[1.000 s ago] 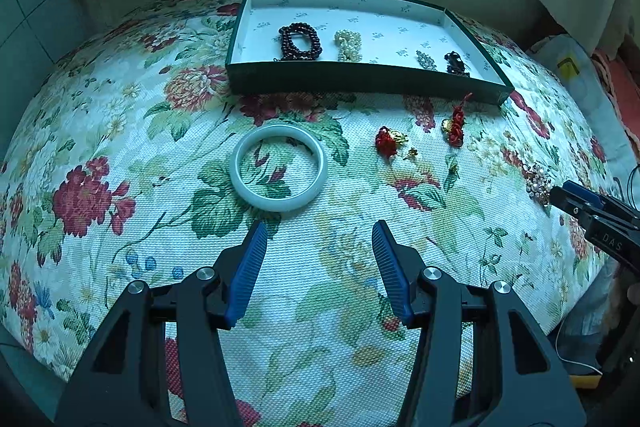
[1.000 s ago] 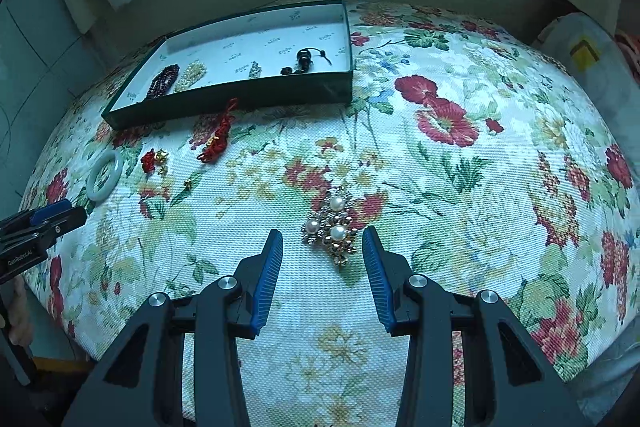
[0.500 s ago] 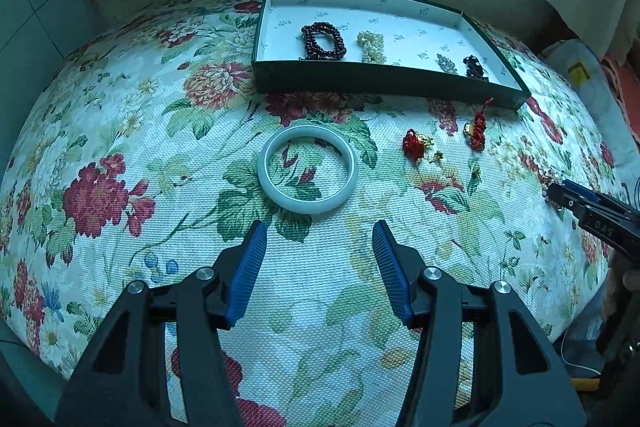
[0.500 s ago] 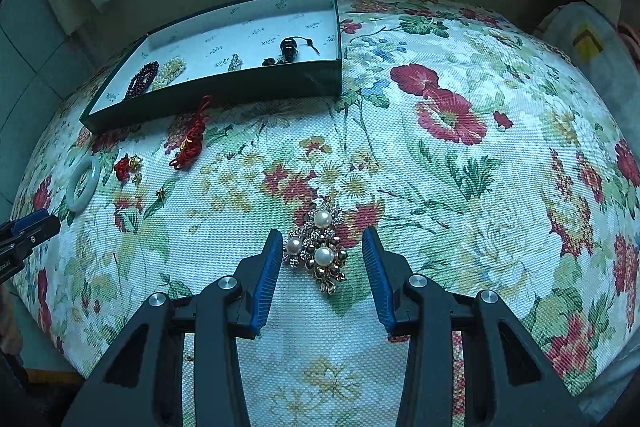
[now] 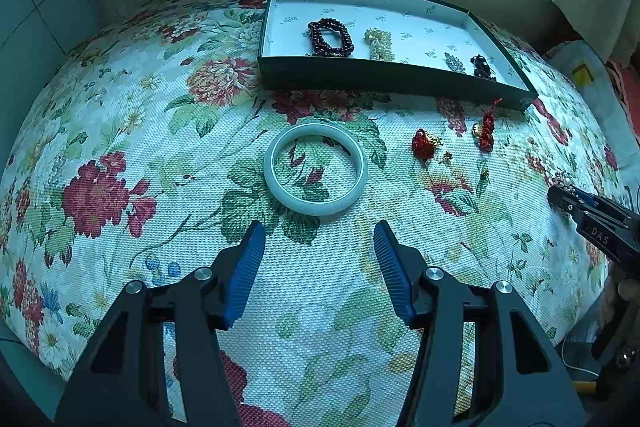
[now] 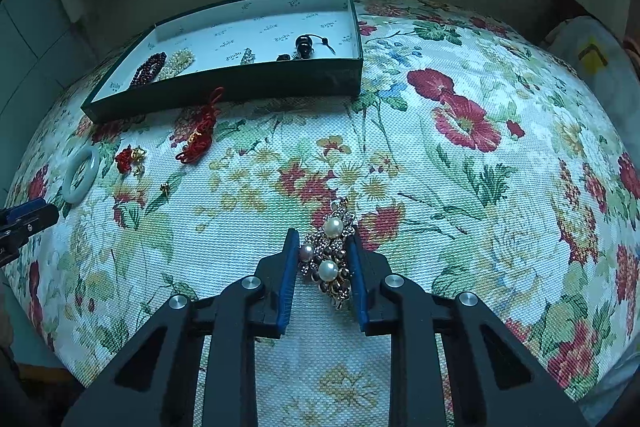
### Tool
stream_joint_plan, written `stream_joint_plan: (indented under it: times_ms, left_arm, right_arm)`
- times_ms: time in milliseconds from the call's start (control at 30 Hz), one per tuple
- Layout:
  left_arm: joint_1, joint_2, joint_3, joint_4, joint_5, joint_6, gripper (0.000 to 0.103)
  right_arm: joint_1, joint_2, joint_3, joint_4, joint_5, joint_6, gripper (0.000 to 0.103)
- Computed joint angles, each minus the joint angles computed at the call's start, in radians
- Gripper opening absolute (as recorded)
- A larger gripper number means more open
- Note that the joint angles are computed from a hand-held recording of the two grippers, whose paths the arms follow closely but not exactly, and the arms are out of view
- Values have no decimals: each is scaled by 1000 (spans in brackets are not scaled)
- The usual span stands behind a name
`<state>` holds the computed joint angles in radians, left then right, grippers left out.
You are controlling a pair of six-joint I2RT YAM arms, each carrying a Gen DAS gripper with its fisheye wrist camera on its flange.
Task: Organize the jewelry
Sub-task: 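Grasp the white jade bangle with the left tool while the right tool holds the brooch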
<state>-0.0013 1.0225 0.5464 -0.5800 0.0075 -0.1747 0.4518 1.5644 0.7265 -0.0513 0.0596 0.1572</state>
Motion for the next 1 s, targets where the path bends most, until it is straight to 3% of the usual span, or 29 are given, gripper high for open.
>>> stream_joint_plan:
  times_ms: [233, 367, 1000]
  left_arm:
    - [8, 27, 8, 23, -1, 8, 56]
    - [2, 54, 16, 48, -3, 4, 64]
    - [15, 294, 75, 215, -23, 37, 75]
  right_arm:
    - [2, -2, 9, -2, -8, 8, 24]
    - [2, -6, 16, -5, -9, 4, 24]
    - [5, 30, 41, 10, -36, -16, 24]
